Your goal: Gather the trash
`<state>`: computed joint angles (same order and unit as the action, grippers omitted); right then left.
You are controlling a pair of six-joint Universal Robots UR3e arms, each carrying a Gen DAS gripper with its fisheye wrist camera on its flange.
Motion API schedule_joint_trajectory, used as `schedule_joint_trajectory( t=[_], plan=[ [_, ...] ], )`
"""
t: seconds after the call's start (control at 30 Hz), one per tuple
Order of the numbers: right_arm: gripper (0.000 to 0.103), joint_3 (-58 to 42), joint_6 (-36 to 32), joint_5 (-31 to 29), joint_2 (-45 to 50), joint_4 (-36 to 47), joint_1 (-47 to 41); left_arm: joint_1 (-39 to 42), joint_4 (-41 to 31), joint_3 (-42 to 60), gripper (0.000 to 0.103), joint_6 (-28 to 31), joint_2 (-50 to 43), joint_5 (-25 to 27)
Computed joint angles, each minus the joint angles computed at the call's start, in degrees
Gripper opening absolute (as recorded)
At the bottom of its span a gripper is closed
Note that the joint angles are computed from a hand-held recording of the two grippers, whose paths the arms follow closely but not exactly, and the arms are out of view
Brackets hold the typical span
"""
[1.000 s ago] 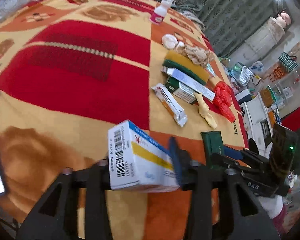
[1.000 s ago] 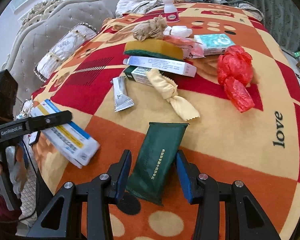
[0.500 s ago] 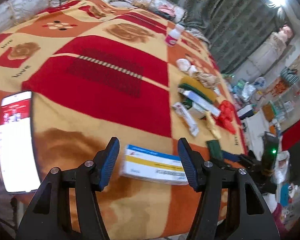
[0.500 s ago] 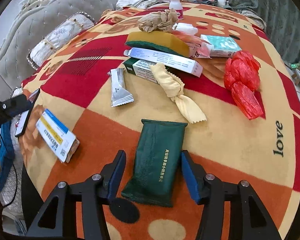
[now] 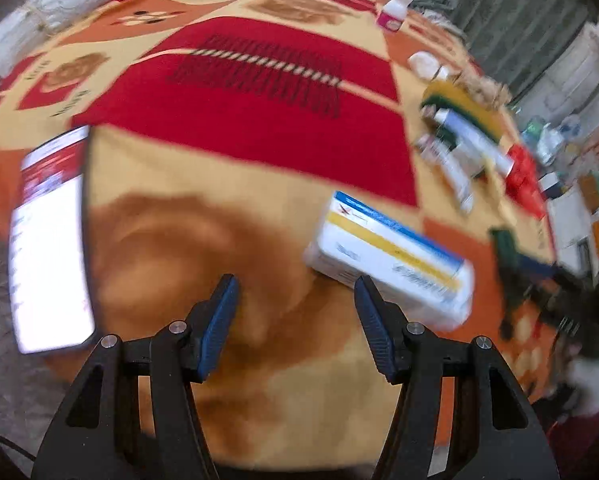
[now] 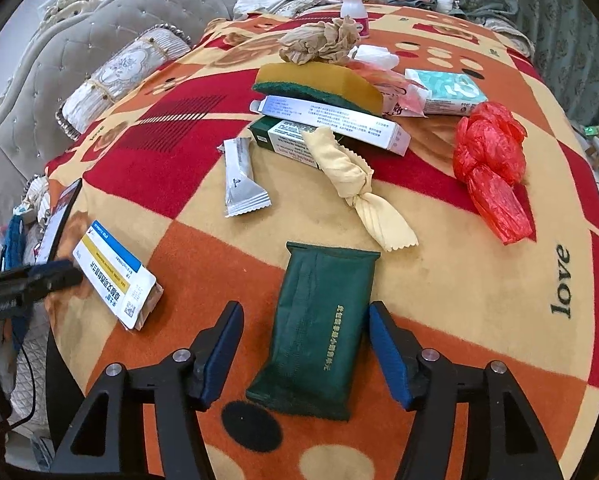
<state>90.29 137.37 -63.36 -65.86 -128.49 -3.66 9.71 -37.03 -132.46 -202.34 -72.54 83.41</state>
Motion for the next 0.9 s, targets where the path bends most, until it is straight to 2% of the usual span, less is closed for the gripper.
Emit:
schedule_joint_trajectory(
  t=[0.1,0.13,0.23,0.3,0.37,0.43,0.6,0.77,0.9],
  plan=[
    [0.061,0.4,0.3,0.4,-0.1,-0.6,-0.2,-0.6,7.8,3.4,0.059,-1.2,-8.3,-1.7],
    [0.061,0.7,0.3,0.5,-0.1,-1.0,-0.4,-0.4,11.2,4.5,0.059,-1.2,-11.3,-3.9],
    [0.061,2.2,-0.5,0.8,-0.6,-2.8,-1.2,0.3,15.2,6.6,0.059,-3.2,-15.3,-8.6],
    [0.057,3.4,-1.4,0.0,-0.9,-4.9,-1.5,0.7,16.2,6.9,0.059,-4.5,-15.5,-11.6],
    [0.047,4.1,-2.3,0.4,-1.1,-5.6,-2.2,-0.8,15.9,7.9,0.059,-5.7,-15.6,-10.6],
    [0.046,3.2,-2.3,1.1,-0.9,-4.2,-2.9,-2.8,15.0,9.6,0.059,-6.3,-16.3,-9.2],
    [0.047,3.7,-1.7,1.6,-0.5,-6.0,-2.4,-4.2,16.4,9.7,0.059,-9.3,-15.2,-6.7],
    [0.05,3.7,-1.4,2.7,-0.2,-6.1,-2.5,-5.8,13.6,12.5,0.059,-8.7,-15.8,-4.0],
    [0.053,2.1,-0.6,3.4,0.4,-4.2,-2.3,-7.7,15.5,14.1,0.059,-9.6,-17.6,-2.9]
  ],
)
